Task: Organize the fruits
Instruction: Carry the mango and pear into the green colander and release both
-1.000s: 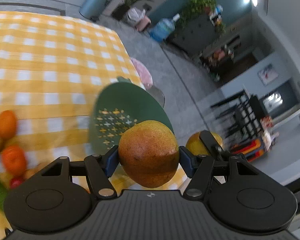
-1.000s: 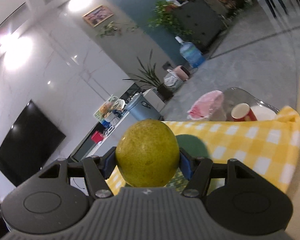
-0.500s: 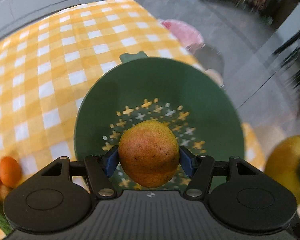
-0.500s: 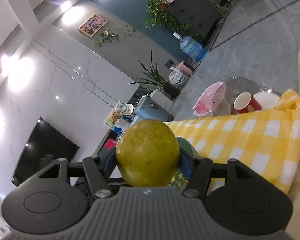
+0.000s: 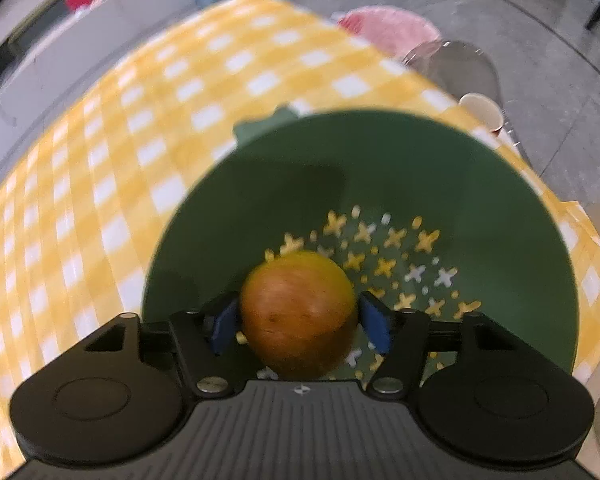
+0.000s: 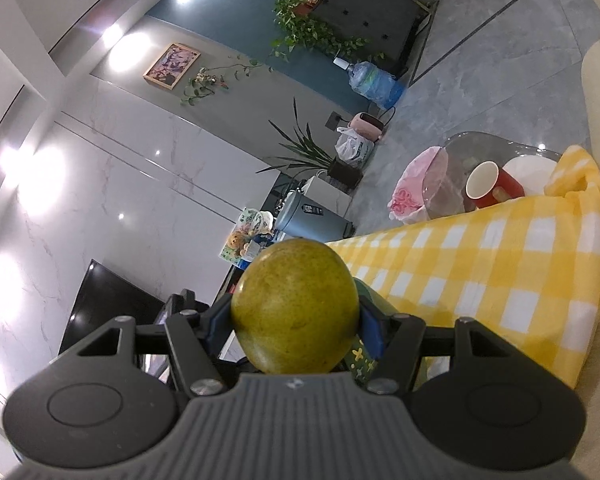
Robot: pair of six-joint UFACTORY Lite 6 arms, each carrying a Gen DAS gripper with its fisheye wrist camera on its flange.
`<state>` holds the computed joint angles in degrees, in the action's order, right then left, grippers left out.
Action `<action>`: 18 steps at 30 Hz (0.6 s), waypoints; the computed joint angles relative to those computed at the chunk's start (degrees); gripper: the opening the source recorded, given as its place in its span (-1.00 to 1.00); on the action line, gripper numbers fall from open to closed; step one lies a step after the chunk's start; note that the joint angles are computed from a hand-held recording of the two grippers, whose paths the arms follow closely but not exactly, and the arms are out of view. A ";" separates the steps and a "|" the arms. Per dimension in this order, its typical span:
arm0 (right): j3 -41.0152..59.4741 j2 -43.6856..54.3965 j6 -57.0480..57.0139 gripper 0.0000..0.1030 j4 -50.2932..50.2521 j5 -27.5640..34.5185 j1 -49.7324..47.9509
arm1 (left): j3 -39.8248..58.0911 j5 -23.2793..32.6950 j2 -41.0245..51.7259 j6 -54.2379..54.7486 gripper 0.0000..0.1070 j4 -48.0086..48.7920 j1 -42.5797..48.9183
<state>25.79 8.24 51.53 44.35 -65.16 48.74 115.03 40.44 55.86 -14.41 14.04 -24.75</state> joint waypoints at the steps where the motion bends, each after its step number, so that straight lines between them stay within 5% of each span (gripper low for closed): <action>1: -0.09 -0.14 0.11 0.18 -0.30 0.33 -0.15 | -0.83 -0.79 -0.82 1.90 0.46 -1.00 0.23; 6: -0.34 -1.19 -0.99 0.19 -2.21 2.08 -0.71 | -14.60 -9.26 -13.00 12.41 0.48 -10.99 3.27; 12: 0.91 -2.85 -8.14 0.18 0.36 4.48 0.22 | -46.36 -26.06 -42.67 47.64 0.63 -46.97 11.04; 18: 8.80 -1.72 -25.11 0.18 2.90 14.06 1.62 | -68.74 -25.05 -64.03 83.62 0.65 -82.95 21.39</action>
<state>34.59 6.51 26.42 47.24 -51.10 50.36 46.30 15.39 -8.17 69.21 -68.90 -3.37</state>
